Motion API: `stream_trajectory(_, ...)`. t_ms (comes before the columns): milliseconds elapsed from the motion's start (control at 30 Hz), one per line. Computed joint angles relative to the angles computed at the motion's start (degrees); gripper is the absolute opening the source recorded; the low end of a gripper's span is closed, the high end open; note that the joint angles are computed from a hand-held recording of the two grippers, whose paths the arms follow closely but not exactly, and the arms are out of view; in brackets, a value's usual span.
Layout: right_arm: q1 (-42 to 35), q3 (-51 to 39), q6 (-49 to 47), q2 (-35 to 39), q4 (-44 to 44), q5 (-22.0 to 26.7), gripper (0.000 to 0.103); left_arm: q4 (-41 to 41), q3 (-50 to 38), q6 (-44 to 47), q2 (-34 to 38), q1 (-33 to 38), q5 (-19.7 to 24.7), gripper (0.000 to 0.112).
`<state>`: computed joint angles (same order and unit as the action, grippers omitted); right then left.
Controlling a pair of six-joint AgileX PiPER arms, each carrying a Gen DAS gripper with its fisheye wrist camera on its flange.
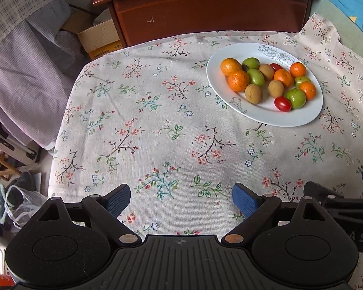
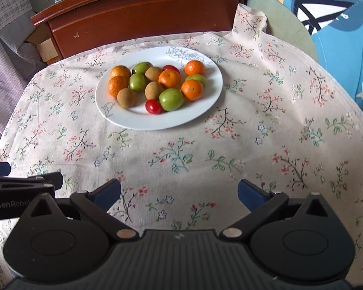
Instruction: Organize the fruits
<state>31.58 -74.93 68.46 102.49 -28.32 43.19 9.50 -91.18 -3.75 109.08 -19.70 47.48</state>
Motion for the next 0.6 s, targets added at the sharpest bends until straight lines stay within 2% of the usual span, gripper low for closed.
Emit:
stream_trajectory(200,6.8,5.7,14.6,-0.7,-11.1,-1.4,0.102,0.4,4.6,0.2,-3.2,1.2,-2.4,0.093)
stream_trajectory(367,10.6,6.8,19.3,1.4,-17.8,-2.2,0.102,0.0,6.2,0.2,-4.5,2.2,-3.1,0.093)
stream_trajectory(433,12.4,7.5,24.0,2.3,-23.5,-1.8,0.102,0.1,6.4,-0.1,-4.7,2.5,-3.1,0.093)
stream_trajectory(600,12.4,9.5,30.7,3.3,-31.9,-5.1,0.102,-0.9,6.0,0.3,-4.5,3.1,-3.2,0.093)
